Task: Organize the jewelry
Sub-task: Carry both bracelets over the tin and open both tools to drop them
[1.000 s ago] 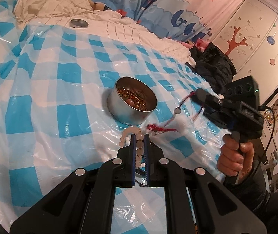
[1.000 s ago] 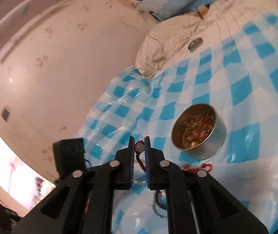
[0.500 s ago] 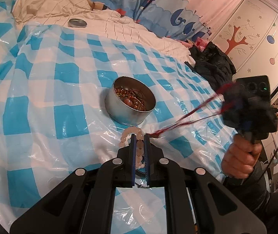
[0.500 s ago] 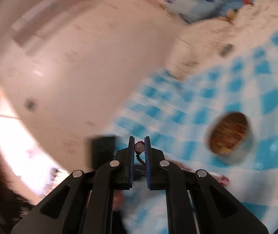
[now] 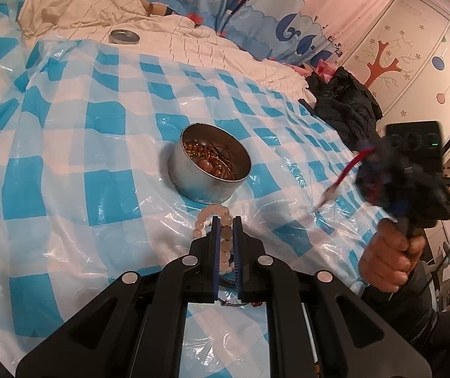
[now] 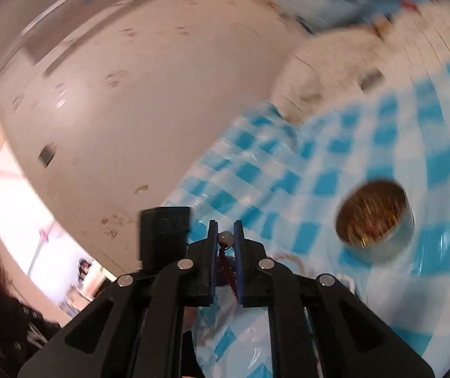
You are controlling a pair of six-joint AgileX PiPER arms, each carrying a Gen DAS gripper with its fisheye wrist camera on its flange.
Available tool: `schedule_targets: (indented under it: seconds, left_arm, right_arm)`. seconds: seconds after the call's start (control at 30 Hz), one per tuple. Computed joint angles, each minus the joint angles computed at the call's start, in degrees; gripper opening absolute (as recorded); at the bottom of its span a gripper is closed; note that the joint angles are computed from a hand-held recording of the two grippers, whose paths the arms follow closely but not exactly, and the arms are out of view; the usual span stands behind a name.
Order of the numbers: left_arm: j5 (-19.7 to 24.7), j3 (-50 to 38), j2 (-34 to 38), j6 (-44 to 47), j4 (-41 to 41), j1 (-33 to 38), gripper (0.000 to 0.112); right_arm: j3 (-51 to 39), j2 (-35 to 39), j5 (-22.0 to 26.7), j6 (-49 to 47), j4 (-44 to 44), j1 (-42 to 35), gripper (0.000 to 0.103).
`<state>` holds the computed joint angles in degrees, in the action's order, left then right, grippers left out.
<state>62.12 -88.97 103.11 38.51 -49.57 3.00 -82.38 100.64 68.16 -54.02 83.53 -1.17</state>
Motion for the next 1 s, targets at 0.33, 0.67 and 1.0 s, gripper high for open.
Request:
schedule_targets:
  seconds: [0.33, 0.67, 1.0]
  left_arm:
    - [0.19, -0.83, 0.14, -0.06, -1.03, 0.09, 0.007]
    - [0.66, -9.69, 4.59, -3.27, -5.13, -2.45, 0.007]
    - [-3.07, -31.04, 21.37, -22.85, 6.01, -9.45, 0.007]
  right_arm:
    - [0.26, 0.11, 1.43, 3.67, -0.07, -3.17, 0.011]
    - [1.75, 0.98, -2.79, 7.01, 2.06, -5.45, 0.013]
    - [1.51, 2.31, -4.25, 7.67, 5.91, -6.81, 0.013]
